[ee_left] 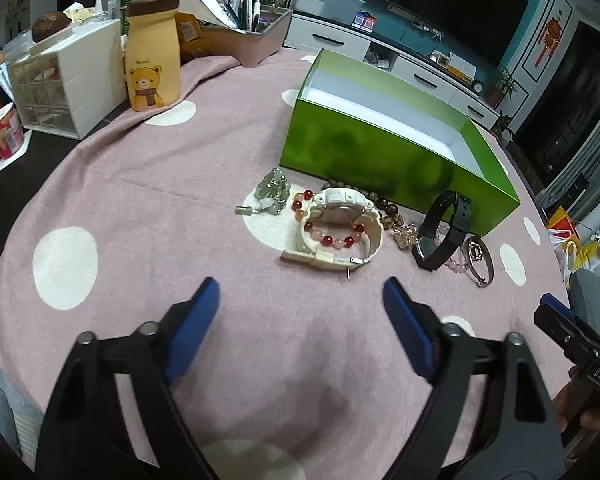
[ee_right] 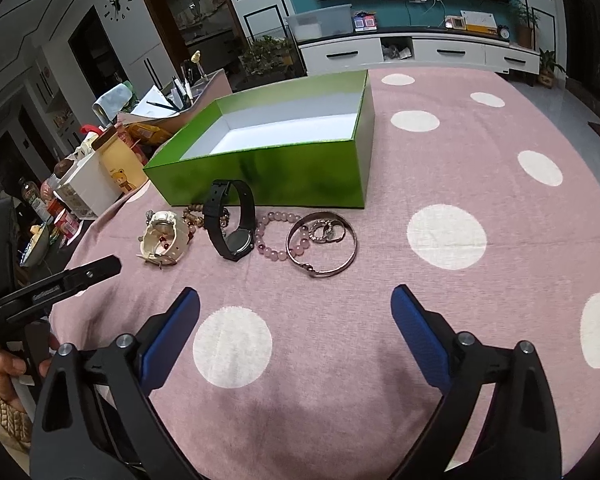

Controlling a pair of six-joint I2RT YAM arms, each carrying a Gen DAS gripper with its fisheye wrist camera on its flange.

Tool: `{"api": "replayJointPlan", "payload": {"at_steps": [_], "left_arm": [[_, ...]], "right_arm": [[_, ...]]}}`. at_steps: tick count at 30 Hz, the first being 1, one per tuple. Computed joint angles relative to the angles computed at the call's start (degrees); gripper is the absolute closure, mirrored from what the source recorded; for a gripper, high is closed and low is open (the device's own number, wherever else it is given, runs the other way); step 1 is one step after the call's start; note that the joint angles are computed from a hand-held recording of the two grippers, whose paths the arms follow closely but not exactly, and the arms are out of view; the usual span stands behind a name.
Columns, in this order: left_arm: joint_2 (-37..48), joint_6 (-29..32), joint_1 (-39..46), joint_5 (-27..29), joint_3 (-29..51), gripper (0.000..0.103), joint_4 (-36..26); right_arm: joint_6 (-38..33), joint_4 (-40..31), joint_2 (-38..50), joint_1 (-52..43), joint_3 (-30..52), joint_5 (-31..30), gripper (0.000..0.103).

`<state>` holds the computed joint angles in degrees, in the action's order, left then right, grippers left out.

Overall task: Organize jewelry
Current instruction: 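Grasp the cream watch with the left tool while the right tool grasps the silver bangle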

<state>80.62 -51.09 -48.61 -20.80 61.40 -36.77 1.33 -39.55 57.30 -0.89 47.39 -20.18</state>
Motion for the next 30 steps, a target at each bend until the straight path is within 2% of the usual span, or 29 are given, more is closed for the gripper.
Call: {"api": "replayJointPlan", "payload": {"at_steps": [8,16,23,24,26,29,30], "left_arm": [[4.16,3.78,3.15,1.99,1.72,0.042,3.25],[7.66,7.31,5.50,3.74,4.06,0.053,4.44],[11.26,10.29,7.64,5.83,6.76,0.067,4.07],[11.81,10.45,7.76,6.17,7.26,0.068,3.72],[13.00,10.79,8.07,7.08,8.29,0.079,2.92],[13.48,11.81,8.35,7.89,8.58,0.082,3.19],[13.66,11.86,8.42,7.97,8.76,0.082,3.19]], "right_arm": [[-1.03,2.61,5.40,0.03,-0.07,1.06,0.030],[-6.91,5.93,12.66,4.79,3.12,3.51,0.053],[-10.88,6.56,17.06,7.05,4.93,5.60,0.056],[-11.38,6.50,17.54,7.38,5.23,5.91,0.059],[-13.38,5.98,19.05,7.55,6.00,6.09,0.065],[-15.81,5.65,19.64,7.47,6.32,6.62,0.074],[-16.24,5.65,19.66,7.48,6.34,6.81,0.080]]}}
